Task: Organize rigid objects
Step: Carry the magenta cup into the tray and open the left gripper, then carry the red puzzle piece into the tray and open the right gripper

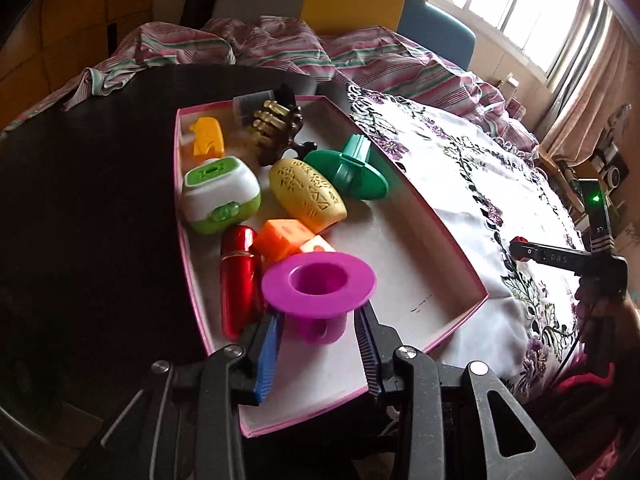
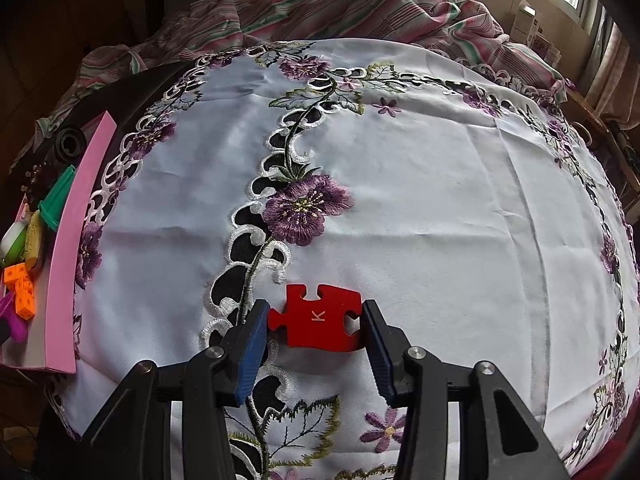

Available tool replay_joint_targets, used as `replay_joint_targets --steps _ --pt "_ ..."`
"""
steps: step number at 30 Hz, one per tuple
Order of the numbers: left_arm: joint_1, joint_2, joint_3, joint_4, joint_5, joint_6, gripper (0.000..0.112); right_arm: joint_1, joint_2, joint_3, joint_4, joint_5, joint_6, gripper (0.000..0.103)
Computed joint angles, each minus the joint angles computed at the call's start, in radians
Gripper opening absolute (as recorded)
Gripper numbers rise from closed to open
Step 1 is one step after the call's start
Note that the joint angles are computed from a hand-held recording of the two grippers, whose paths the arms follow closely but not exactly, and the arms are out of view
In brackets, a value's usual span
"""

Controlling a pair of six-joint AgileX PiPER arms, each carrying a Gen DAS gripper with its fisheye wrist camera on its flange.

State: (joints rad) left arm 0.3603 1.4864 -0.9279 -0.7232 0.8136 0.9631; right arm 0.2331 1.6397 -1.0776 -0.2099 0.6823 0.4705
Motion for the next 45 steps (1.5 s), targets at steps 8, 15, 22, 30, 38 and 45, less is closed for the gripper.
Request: replay_joint_targets --steps 8,15,22,30,38,45 --pt "0.036 -0.034 0.006 -0.026 0.022 0.025 0.040 0.002 -0.028 0.013 -0.013 -0.028 0.023 0.047" --pt "0.073 -0.082 0.000 -0.037 0.041 0.023 0.042 0.018 -0.068 0.030 -0.002 -0.086 -0.008 0.047" --pt "0.101 -0.094 -0.017 -0.048 0.028 0.007 0.050 0.110 -0.096 -0.011 0.163 -0.112 -0.167 0.047" --pt "0.125 -0.088 -0.019 -0.033 0.027 -0.021 0.050 0.333 0.069 -0.249 0.206 -0.074 -0.211 0.047" --pt "0.155 -0.081 -0.021 -0.045 0.025 -0.015 0.053 0.406 0.294 -0.493 0.221 0.083 -0.258 0.047" --pt "0.135 -0.087 -0.014 -0.023 -0.013 -0.037 0.054 0.424 0.390 -0.565 0.176 0.124 -0.241 0.048"
